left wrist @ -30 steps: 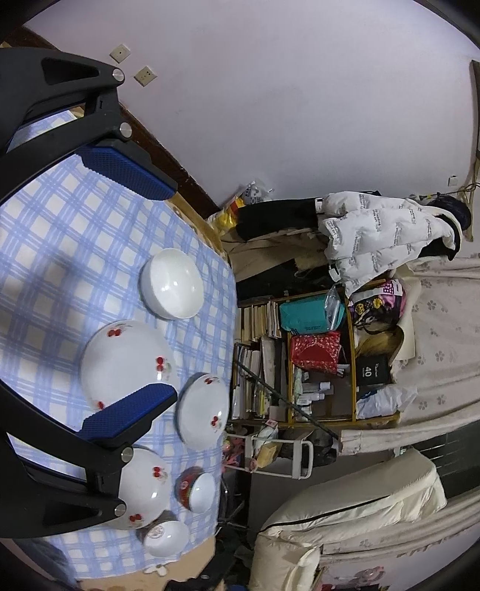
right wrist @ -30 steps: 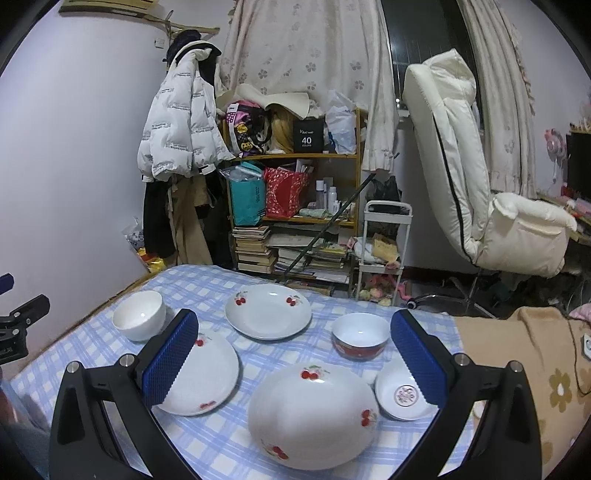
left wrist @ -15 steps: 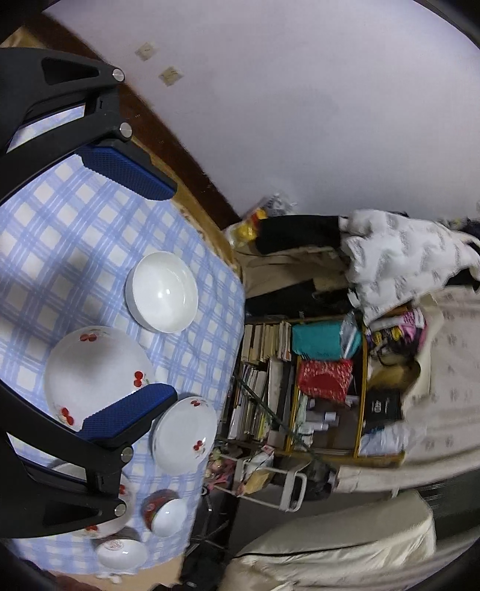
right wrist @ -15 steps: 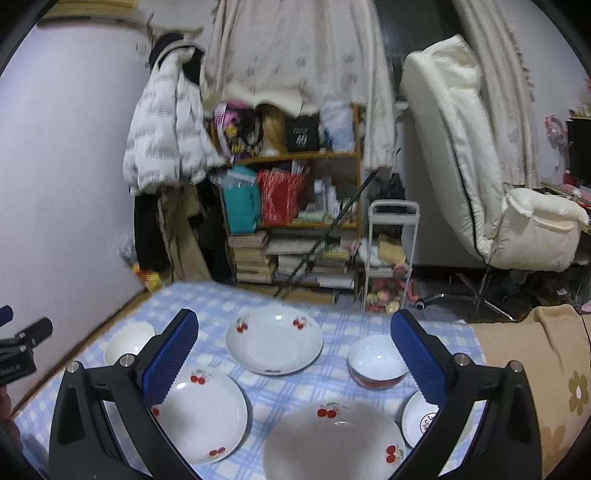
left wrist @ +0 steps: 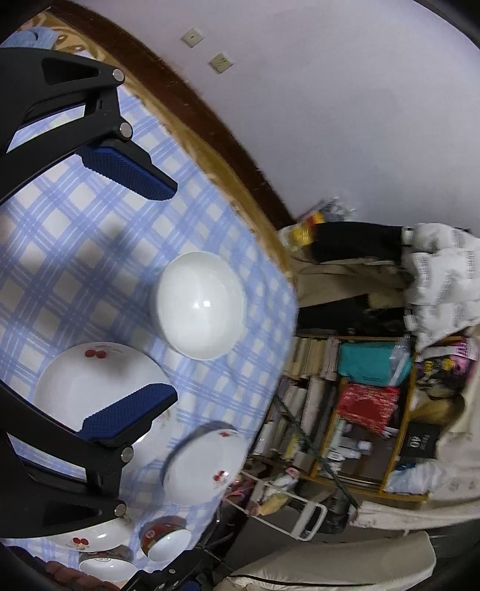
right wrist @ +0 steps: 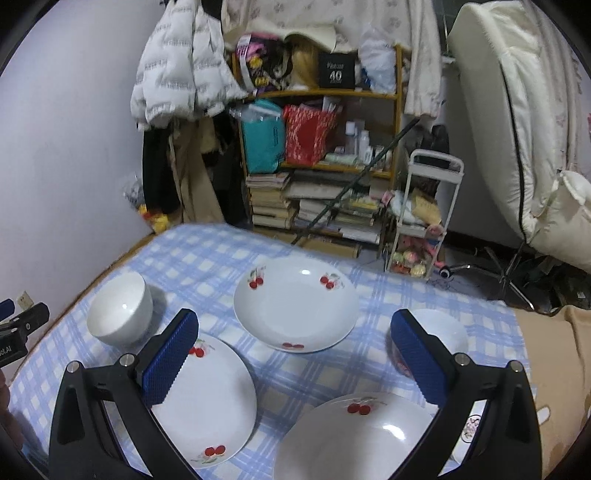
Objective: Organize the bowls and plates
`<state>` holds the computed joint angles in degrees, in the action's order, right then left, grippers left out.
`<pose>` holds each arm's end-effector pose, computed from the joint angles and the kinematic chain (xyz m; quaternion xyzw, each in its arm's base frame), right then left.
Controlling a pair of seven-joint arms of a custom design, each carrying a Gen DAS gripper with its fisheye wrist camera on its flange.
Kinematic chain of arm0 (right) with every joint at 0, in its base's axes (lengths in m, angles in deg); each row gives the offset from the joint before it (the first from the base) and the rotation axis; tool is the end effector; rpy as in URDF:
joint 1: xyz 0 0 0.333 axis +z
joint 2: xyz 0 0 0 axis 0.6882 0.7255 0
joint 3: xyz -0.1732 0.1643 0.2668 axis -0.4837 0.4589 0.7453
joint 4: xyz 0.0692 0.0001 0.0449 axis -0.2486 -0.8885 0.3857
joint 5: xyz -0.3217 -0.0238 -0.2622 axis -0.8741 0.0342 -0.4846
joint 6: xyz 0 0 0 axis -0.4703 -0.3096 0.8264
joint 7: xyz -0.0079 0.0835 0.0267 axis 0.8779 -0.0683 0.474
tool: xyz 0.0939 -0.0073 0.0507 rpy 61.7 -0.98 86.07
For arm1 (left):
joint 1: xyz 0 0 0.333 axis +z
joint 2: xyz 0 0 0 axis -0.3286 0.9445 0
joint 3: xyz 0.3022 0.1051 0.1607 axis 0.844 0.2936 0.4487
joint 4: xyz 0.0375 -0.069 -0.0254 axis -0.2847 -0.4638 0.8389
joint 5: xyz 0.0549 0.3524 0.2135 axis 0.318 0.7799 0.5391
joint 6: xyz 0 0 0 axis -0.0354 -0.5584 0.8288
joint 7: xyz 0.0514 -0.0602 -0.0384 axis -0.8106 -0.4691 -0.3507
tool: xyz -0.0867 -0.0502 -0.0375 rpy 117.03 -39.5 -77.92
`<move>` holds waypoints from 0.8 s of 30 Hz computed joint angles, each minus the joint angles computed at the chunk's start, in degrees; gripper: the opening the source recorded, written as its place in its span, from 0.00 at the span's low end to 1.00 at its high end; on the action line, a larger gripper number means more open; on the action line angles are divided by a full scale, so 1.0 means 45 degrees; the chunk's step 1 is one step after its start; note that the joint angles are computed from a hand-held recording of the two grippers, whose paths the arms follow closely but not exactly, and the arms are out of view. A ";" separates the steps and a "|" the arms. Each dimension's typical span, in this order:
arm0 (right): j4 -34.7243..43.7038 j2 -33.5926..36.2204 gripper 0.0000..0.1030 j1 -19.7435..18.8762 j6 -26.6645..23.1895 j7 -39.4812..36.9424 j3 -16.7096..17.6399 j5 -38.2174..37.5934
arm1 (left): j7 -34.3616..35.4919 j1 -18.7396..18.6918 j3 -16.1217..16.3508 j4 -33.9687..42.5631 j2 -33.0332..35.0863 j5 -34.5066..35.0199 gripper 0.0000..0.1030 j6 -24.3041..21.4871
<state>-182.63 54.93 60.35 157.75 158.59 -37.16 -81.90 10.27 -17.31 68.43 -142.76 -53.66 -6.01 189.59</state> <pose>0.6773 0.2072 0.5807 -0.6005 0.6705 -0.3112 0.3049 0.6899 0.0015 0.5929 -0.6721 0.6374 -0.2443 0.2868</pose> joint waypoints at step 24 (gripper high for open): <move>0.1419 0.2362 0.77 -0.0810 -0.1496 -0.5793 0.1367 0.6040 | 0.1290 -0.0369 -0.0099 0.1809 0.2050 -0.0456 0.95 -0.4002</move>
<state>-176.24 65.56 56.70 151.01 132.52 -31.01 -54.72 16.08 -18.97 67.99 -134.61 -44.44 -8.06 171.58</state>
